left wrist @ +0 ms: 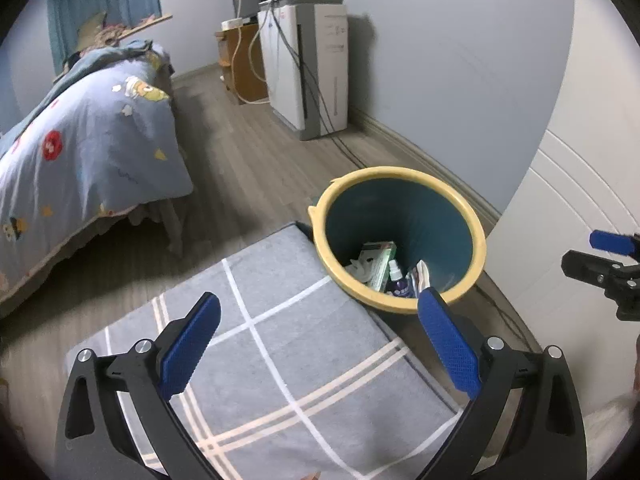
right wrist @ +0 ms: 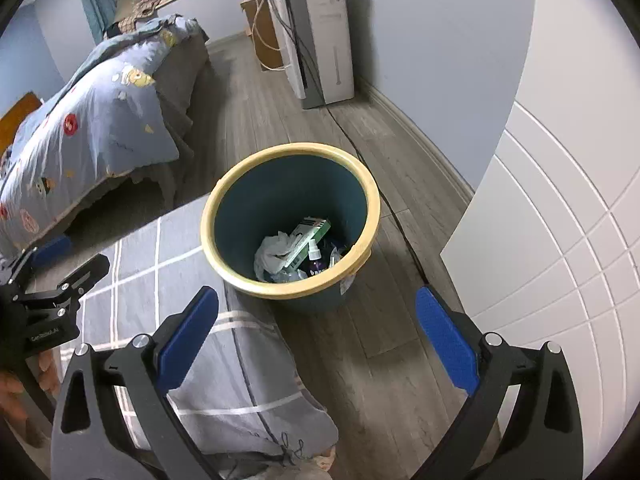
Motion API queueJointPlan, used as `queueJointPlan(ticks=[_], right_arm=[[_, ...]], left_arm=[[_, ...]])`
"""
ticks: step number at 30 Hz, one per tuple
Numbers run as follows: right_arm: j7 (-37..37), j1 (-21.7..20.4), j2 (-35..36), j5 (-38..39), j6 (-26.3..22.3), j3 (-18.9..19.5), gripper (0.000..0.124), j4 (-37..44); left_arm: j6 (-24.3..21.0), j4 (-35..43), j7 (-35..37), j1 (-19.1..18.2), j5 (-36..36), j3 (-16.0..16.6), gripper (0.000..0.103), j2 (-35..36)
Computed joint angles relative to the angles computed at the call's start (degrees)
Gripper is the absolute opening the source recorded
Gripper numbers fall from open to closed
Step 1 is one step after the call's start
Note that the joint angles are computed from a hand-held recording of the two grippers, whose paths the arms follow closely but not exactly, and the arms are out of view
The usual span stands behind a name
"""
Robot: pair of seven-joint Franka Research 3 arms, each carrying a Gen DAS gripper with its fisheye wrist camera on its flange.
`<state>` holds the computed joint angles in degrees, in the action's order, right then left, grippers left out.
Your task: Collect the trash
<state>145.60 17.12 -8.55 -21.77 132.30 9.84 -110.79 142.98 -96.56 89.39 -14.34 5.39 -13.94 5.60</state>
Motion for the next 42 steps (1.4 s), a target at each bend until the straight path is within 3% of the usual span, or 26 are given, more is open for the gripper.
queueJointPlan(ticks=[14, 42], right_arm=[[2.57, 1.66, 1.50, -5.36, -4.44, 0.40, 0.097, 2.59], [2.10, 2.41, 2.40, -5.67, -5.95, -0.06, 0.097, 3.77]], left_arm=[[1.63, -3.06, 1.89, 0.28, -1.36, 0.22, 0.098, -2.50], [2.27, -4.35, 3.64, 0.22, -2.35, 0.37, 0.098, -3.50]])
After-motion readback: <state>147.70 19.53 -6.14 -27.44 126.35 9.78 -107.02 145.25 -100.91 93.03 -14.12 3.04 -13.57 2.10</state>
